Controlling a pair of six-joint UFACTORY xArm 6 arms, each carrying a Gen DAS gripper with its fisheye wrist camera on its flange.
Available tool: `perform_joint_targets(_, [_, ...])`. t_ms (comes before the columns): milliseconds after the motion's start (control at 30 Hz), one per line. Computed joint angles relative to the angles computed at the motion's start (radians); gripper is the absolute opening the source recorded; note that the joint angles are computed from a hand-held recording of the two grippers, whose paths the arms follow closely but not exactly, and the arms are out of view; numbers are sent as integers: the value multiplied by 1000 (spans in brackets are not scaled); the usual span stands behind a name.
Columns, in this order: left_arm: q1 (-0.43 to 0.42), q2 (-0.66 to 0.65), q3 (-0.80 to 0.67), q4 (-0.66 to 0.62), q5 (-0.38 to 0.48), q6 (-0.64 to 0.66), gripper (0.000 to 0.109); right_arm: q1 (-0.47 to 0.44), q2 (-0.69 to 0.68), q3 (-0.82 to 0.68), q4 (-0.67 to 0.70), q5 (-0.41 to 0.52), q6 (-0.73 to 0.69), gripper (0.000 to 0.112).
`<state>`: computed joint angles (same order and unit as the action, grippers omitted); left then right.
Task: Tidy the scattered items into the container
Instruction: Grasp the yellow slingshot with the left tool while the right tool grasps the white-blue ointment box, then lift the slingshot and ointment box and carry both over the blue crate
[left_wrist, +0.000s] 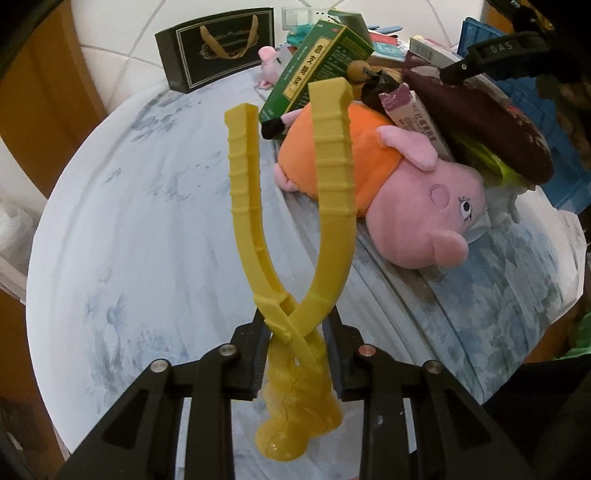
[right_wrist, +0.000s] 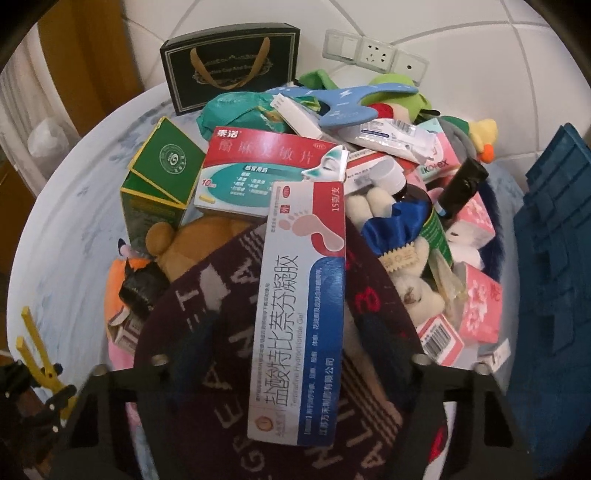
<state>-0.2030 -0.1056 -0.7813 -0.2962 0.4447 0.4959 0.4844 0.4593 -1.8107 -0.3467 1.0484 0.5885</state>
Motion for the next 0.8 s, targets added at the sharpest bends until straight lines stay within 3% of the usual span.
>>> perform_joint_targets(100, [8,16,-17,-10,-4,11,27,0,-10,8,6,-13,3,48])
perform_joint_targets(800, [-27,-19,-60,137,2,-150,27,-20,-178,154,113,-91,-54,43])
